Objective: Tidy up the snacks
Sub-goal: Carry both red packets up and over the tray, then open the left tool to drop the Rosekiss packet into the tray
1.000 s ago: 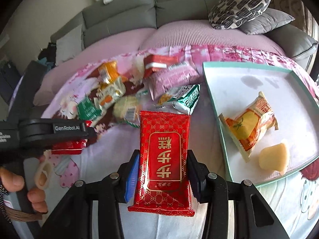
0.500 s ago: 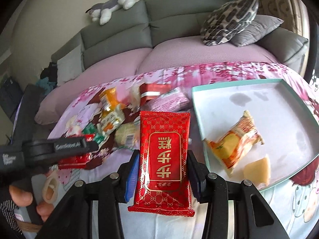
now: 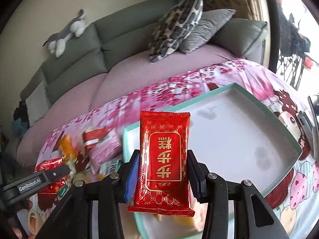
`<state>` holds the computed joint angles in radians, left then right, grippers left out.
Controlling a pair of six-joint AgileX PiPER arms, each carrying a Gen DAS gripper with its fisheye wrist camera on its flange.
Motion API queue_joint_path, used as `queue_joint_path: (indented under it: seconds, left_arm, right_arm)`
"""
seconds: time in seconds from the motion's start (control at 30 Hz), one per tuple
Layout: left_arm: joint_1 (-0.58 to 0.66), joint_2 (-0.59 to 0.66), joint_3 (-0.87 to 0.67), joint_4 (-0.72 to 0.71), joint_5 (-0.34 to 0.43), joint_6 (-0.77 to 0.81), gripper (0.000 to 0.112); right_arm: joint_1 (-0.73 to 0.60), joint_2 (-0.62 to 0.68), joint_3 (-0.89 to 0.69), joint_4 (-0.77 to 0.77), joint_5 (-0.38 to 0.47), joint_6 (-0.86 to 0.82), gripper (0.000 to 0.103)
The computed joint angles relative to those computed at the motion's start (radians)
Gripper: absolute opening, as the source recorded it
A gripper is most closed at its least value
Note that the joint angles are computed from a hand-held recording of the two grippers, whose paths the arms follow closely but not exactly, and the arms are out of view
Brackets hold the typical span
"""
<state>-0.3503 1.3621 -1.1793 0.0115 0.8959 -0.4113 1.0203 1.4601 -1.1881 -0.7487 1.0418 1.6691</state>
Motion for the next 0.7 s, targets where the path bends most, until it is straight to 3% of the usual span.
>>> queue_joint_path:
  seconds: [0.23,0.7]
  left_arm:
    - [-0.125,0.149,-0.137,0.036,-0.02,-0.023,0.054]
    - [-0.213,0.368,-0.31,0.05,-0.044,-0.016,0.054]
  right_arm:
    - [-0.13,-0.04,0.068,0.051,-0.064,-0.034,0.047]
    - [-0.314,-0.041,0.115,0.162,-0.129,-0.152,0.047]
